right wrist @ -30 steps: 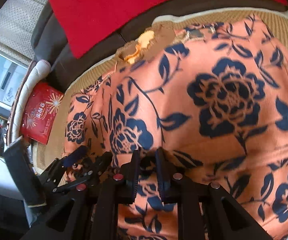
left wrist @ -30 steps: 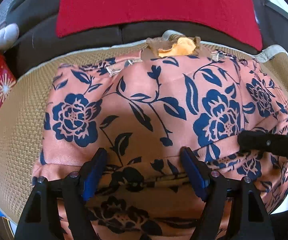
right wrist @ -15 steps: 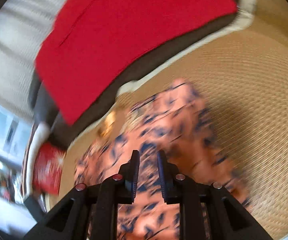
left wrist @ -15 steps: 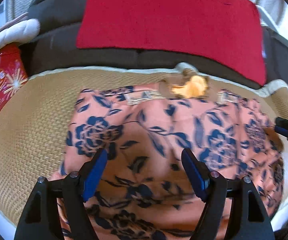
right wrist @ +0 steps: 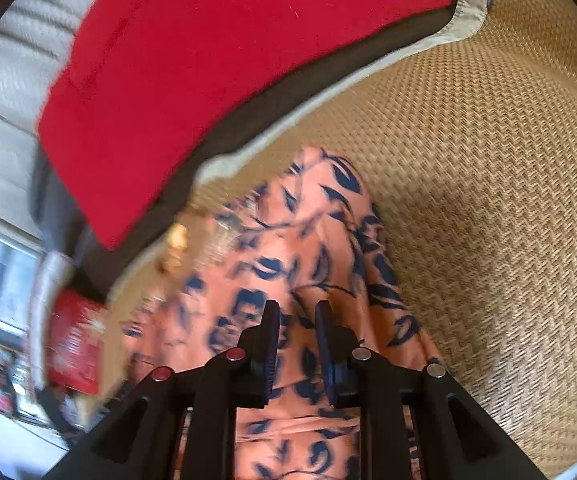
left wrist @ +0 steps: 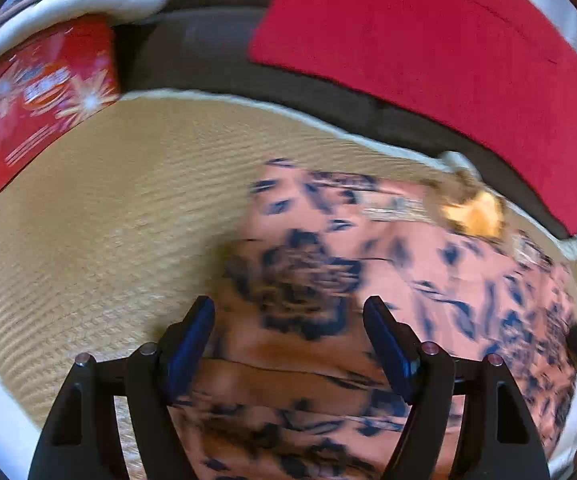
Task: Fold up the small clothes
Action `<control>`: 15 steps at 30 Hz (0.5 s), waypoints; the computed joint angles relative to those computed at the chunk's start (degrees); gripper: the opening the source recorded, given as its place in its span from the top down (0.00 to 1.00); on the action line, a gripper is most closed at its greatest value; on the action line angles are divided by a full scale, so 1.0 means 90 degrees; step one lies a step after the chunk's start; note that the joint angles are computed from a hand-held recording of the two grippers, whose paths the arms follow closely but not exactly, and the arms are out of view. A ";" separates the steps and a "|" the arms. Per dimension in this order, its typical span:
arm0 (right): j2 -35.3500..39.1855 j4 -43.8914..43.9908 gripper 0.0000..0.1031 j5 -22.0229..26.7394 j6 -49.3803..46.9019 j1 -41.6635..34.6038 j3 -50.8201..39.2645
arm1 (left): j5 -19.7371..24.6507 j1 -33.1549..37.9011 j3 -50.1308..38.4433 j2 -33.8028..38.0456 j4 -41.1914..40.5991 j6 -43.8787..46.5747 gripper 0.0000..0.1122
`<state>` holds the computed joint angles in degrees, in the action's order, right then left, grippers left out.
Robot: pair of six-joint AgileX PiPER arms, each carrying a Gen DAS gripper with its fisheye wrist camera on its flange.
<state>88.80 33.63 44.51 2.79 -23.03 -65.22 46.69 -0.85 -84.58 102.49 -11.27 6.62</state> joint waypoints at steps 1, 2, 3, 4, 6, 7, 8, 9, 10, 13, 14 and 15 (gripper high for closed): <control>0.0151 -0.0134 0.80 0.0071 0.0127 0.0050 -0.0087 | 0.0186 0.0093 -0.0164 0.0167 0.0109 -0.0169 0.31; 0.0223 -0.0014 0.80 0.0077 0.0087 0.0024 -0.0103 | 0.0347 0.0160 -0.0251 0.0249 0.0145 -0.0267 0.31; 0.0228 0.0097 0.81 0.0042 0.0045 0.0017 -0.0096 | 0.0482 0.0244 -0.0363 0.0372 0.0096 -0.0291 0.31; 0.0199 0.0150 0.80 0.0018 0.0047 0.0009 -0.0108 | 0.0605 0.0323 -0.0370 0.0382 -0.0092 -0.0291 0.31; 0.0102 0.0415 0.79 -0.0004 -0.0275 -0.0261 -0.0069 | 0.0462 0.0381 -0.0260 0.0233 -0.0182 -0.0112 0.31; 0.0081 0.0531 0.79 0.0035 -0.0417 -0.0373 -0.0087 | 0.0345 0.0392 -0.0166 0.0107 -0.0180 0.0008 0.31; 0.0148 0.0594 0.79 0.0152 -0.0512 -0.0449 -0.0204 | 0.0249 0.0373 -0.0113 0.0022 -0.0119 0.0031 0.31; 0.0198 0.0653 0.79 0.0255 -0.0569 -0.0440 -0.0256 | 0.0179 0.0378 -0.0062 -0.0058 -0.0106 0.0071 0.31; 0.0215 0.0696 0.79 0.0380 -0.0671 -0.0507 -0.0266 | 0.0124 0.0383 -0.0039 -0.0091 -0.0153 0.0156 0.31; 0.0277 0.0189 0.79 0.0538 -0.0466 -0.0237 -0.0351 | 0.0252 0.0161 -0.0082 -0.0028 0.0475 -0.0133 0.31; 0.0255 -0.0036 0.79 0.0462 -0.0348 -0.0114 -0.0357 | 0.0437 0.0145 -0.0225 0.0097 0.0573 -0.0191 0.31; 0.0250 -0.0075 0.79 0.0450 -0.0304 -0.0072 -0.0383 | 0.0604 0.0211 -0.0374 0.0206 0.0416 -0.0145 0.31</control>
